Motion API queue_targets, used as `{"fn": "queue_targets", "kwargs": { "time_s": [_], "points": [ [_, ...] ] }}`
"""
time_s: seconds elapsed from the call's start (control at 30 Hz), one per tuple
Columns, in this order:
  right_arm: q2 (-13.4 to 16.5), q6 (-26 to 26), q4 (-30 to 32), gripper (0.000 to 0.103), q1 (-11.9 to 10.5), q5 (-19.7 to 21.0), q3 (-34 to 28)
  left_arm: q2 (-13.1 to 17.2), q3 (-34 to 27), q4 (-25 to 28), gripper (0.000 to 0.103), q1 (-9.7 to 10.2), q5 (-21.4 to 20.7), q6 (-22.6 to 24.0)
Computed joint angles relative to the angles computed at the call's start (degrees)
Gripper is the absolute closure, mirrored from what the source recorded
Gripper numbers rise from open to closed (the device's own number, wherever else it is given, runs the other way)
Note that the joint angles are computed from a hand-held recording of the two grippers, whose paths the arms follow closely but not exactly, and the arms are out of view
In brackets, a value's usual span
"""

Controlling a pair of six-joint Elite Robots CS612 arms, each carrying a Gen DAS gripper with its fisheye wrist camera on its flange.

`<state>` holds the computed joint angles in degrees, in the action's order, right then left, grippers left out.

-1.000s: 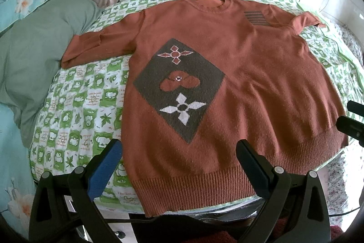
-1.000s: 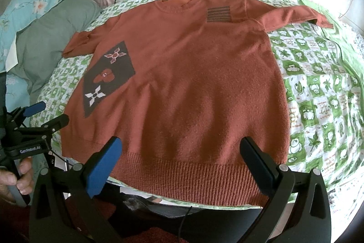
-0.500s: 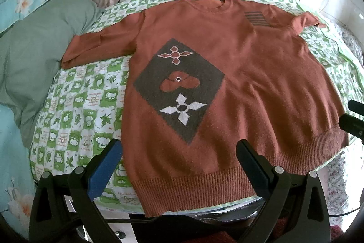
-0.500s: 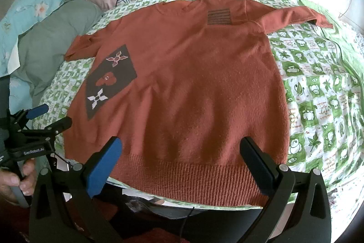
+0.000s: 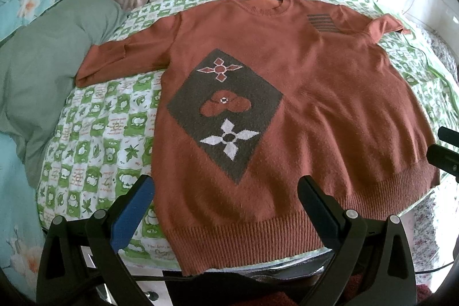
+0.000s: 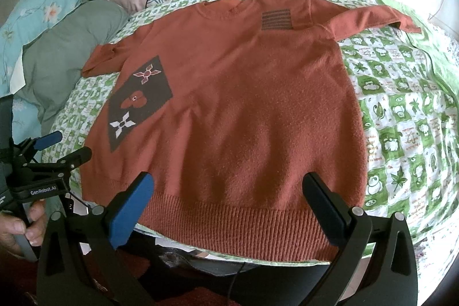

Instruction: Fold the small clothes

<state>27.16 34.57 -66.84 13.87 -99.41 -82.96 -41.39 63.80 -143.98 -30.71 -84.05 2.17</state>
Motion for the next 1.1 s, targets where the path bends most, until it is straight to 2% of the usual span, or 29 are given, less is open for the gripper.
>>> {"fn": "queue_targets", "kwargs": {
  "time_s": [0.13, 0.2, 0.23, 0.3, 0.33, 0.47, 0.53, 0.67, 0.73, 0.93, 1.1],
  "points": [
    [0.22, -0.32, -1.06, 0.0, 0.09, -0.68, 0.03, 0.48, -0.81, 0.23, 0.003, -0.17, 1.36, 0.65],
    [0.91, -0.2, -3.45, 0.0, -0.18, 0.05, -0.42, 0.77, -1.14, -0.31, 0.003, -0.24, 1.83, 0.86],
    [1.09, 0.85, -3.98, 0.0, -0.46, 1.95, -0.74, 0.87, -1.43, 0.19, 0.003, -0.29, 2.14, 1.04],
    [1.27, 1.43, -4.7, 0.0, -0.71, 3.21, -0.83, 1.03, -1.76, 0.73, 0.003, -0.41, 3.03, 1.5],
    [1.27, 0.98, -4.8, 0.0, -0.64, 2.46, -0.69, 1.16, -2.07, 1.19, 0.003, -0.42, 3.05, 1.49],
    [1.96, 0.52, -6.96, 0.0, -0.88, 1.54, -1.19, 1.86, -2.96, 0.86, 0.003, -0.27, 1.76, 1.2],
    [2.29, -0.41, -7.5, 0.0, -1.0, -0.14, -1.49, 2.36, -3.7, 0.9, 0.003, -0.15, 0.75, 0.81],
    [3.25, 0.56, -9.71, 0.0, -2.55, 0.25, -3.01, 4.0, -6.84, 2.89, 0.003, 0.13, -0.69, -0.09],
    [3.47, 2.4, -9.37, 0.002, -3.81, 0.46, -3.79, 4.75, -8.37, 4.09, 0.003, 0.12, -0.46, -0.53],
    [4.35, 7.75, -8.91, 0.024, -8.67, -0.79, -6.36, 8.44, -15.91, 10.83, 0.003, 0.05, -0.73, -2.1],
    [4.9, 10.48, -11.64, 0.035, -13.58, -1.31, -7.11, 11.72, -21.95, 14.79, 0.003, -0.29, -0.71, -2.2]
  ]
}}
